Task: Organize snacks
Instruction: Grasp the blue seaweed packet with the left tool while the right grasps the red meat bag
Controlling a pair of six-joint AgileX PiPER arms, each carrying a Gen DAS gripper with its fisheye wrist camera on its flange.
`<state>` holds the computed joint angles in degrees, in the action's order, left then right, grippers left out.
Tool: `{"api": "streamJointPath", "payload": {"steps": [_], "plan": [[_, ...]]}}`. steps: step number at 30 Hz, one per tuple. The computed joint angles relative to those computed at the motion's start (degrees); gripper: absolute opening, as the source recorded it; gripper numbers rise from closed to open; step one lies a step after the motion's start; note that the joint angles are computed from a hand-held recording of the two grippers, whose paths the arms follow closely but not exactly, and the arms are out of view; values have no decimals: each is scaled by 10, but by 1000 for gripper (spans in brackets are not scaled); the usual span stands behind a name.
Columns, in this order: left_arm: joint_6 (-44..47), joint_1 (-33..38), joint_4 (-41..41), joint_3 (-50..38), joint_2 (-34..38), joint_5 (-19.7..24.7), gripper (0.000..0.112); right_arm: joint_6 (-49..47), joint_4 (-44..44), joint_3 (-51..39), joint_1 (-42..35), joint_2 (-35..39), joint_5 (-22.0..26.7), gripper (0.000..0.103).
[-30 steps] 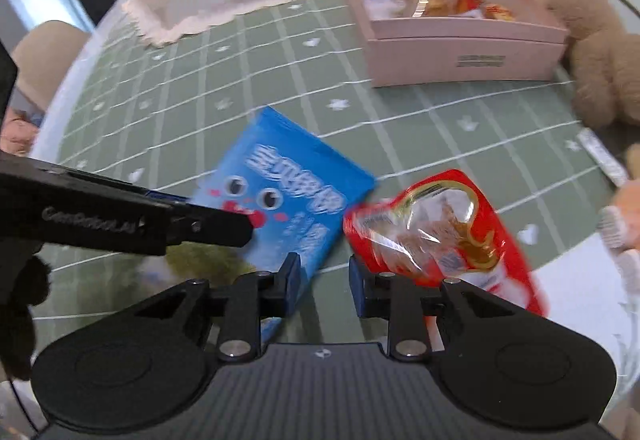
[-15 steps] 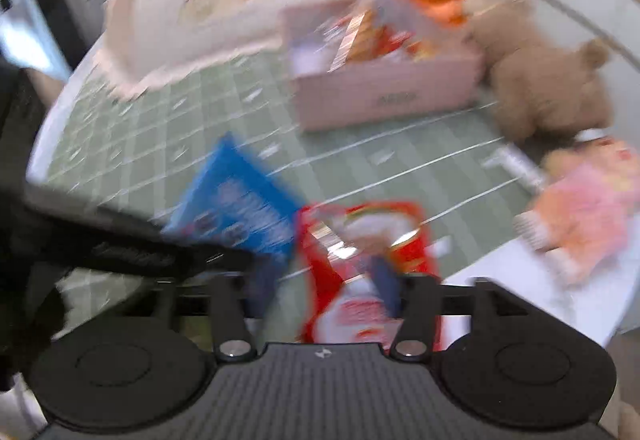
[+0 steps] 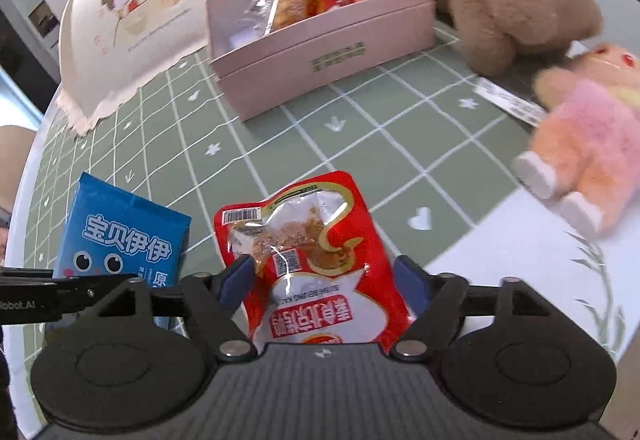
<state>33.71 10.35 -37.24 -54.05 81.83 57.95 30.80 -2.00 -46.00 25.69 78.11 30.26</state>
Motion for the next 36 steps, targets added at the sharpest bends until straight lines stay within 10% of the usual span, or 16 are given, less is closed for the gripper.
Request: {"api": "streamJointPath", "payload": {"steps": [5, 17, 25, 31, 36], "plan": [[7, -14, -7, 8, 7, -17, 20, 83, -109, 5, 51, 10, -6, 90], [17, 30, -58, 26, -9, -5, 19, -192, 36, -252, -71, 68, 95, 77], [-31, 25, -40, 29, -20, -2, 18, -179, 36, -611, -103, 376, 161, 19], [-40, -2, -39, 37, -18, -29, 23, -285, 204, -714, -118, 448, 224, 19], [-50, -37, -27, 30, -14, -55, 25, -314, 171, -646, -94, 394, 224, 19]]}}
